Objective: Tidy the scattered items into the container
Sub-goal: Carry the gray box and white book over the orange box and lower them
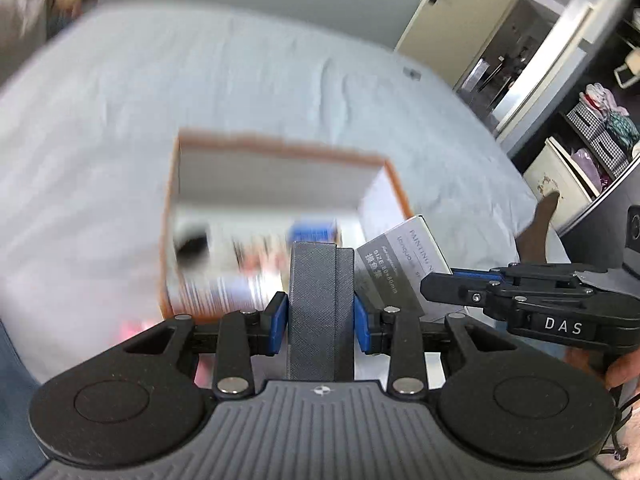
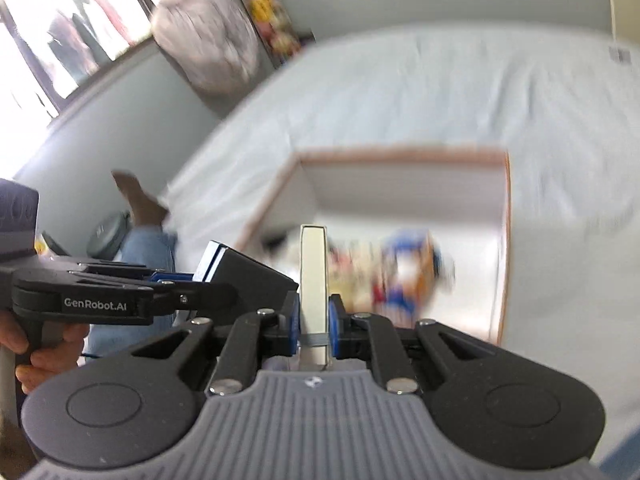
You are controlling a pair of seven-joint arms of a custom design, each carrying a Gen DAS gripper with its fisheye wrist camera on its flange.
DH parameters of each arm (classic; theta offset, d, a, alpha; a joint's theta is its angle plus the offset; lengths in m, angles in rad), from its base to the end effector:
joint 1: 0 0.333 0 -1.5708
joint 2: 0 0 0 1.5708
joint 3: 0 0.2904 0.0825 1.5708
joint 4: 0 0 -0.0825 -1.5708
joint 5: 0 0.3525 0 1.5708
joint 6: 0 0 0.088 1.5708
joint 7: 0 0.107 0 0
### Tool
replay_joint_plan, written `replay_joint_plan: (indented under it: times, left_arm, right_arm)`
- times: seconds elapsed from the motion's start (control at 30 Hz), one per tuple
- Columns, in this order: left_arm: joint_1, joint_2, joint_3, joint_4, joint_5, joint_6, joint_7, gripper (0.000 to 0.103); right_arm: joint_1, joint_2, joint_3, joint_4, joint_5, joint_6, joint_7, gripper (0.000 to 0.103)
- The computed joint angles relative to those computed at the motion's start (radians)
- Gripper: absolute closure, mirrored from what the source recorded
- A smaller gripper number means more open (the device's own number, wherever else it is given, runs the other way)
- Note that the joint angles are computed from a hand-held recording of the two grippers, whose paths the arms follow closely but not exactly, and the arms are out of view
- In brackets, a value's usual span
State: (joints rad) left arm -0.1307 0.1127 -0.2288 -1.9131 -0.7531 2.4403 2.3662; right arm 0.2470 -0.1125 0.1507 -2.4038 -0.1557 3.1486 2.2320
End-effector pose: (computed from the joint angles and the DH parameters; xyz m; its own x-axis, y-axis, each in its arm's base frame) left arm 0.5543 -0.2050 0.4711 -0.6624 -0.6880 0.2963 -0.6909 0.4081 -0.5968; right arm 0.4612 0.2104 0.4551 0.0483 -0.9349 -0.3515 -0.7121 0.2145 -0.6685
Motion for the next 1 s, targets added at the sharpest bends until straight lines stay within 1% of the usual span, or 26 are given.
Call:
replay_joint_plan:
  times: [0.03,0.07,0.1,0.13,0.17,0.2,0.23,0.27,0.33,0.37,0.4,0.47,0.57,0.63,0.7,0.73,0.8,0.87,0.93,1.0]
  left_arm:
    - [-0.006,0.019,-0.003,0.031,0.012,0.023,0.002,0.064]
    - [-0.012,0.046,-0.006,0.069,0.035,0.045,-0.009,0.064]
    - [-0.021,0.085,-0.008,0.120,0.073,0.061,-0.034,0.064]
    - [-0.028,0.135,-0.010,0.185,0.117,0.063,-0.067,0.064]
    - [-0.033,0.182,-0.013,0.243,0.157,0.065,-0.100,0.064]
    - [-0.043,0.231,-0.013,0.299,0.205,0.074,-0.142,0.064]
    - [-0.057,0.286,-0.010,0.360,0.257,0.076,-0.184,0.064]
    - [-0.072,0.346,-0.004,0.425,0.309,0.073,-0.227,0.064]
    - [-0.096,0.447,0.008,0.535,0.390,0.051,-0.307,0.064]
    - [-0.103,0.490,0.011,0.581,0.422,0.037,-0.337,0.064]
    - [-0.111,0.520,0.013,0.603,0.453,0.049,-0.356,0.064]
    - [-0.119,0.564,0.015,0.621,0.512,0.085,-0.378,0.064]
    - [-0.113,0.622,0.001,0.668,0.570,0.073,-0.413,0.064]
    - [-0.110,0.633,-0.003,0.657,0.602,0.096,-0.420,0.064]
    - [-0.136,0.634,0.028,0.637,0.662,0.127,-0.466,0.064]
    - [-0.148,0.639,0.042,0.642,0.689,0.121,-0.497,0.064]
    - [-0.160,0.659,0.055,0.671,0.728,0.092,-0.549,0.064]
    - [-0.153,0.672,0.044,0.698,0.749,0.072,-0.551,0.064]
    - [-0.154,0.704,0.038,0.768,0.766,0.011,-0.546,0.064]
    - [-0.147,0.740,0.025,0.837,0.762,-0.041,-0.531,0.063]
  right_arm:
    - [-0.082,0.019,0.059,0.032,-0.106,0.013,0.082,0.087]
    - [-0.153,0.052,0.099,0.080,-0.258,0.028,0.207,0.087]
    - [-0.188,0.092,0.109,0.133,-0.396,0.034,0.323,0.087]
    - [-0.189,0.135,0.089,0.193,-0.525,0.030,0.435,0.087]
    - [-0.160,0.185,0.044,0.261,-0.640,0.017,0.537,0.087]
    - [-0.129,0.233,0.004,0.320,-0.697,0.008,0.590,0.087]
    - [-0.109,0.284,-0.022,0.372,-0.704,0.004,0.604,0.087]
    - [-0.106,0.339,-0.026,0.421,-0.670,-0.001,0.584,0.087]
    - [-0.113,0.428,-0.011,0.496,-0.588,-0.025,0.520,0.087]
    - [-0.115,0.467,-0.007,0.525,-0.556,-0.032,0.496,0.087]
    - [-0.116,0.504,-0.002,0.551,-0.525,-0.037,0.478,0.087]
    - [-0.099,0.567,-0.020,0.593,-0.485,-0.038,0.468,0.087]
    - [-0.065,0.640,-0.061,0.637,-0.434,-0.014,0.473,0.087]
    - [-0.043,0.674,-0.089,0.662,-0.405,-0.002,0.472,0.087]
    - [-0.016,0.705,-0.117,0.685,-0.378,0.007,0.469,0.087]
    - [-0.012,0.715,-0.120,0.692,-0.362,0.008,0.462,0.087]
    - [-0.023,0.745,-0.101,0.723,-0.323,-0.005,0.434,0.087]
    - [-0.049,0.774,-0.065,0.751,-0.282,-0.019,0.395,0.087]
    - [-0.086,0.800,-0.012,0.778,-0.236,-0.041,0.352,0.087]
    - [-0.100,0.820,0.015,0.807,-0.190,-0.078,0.326,0.087]
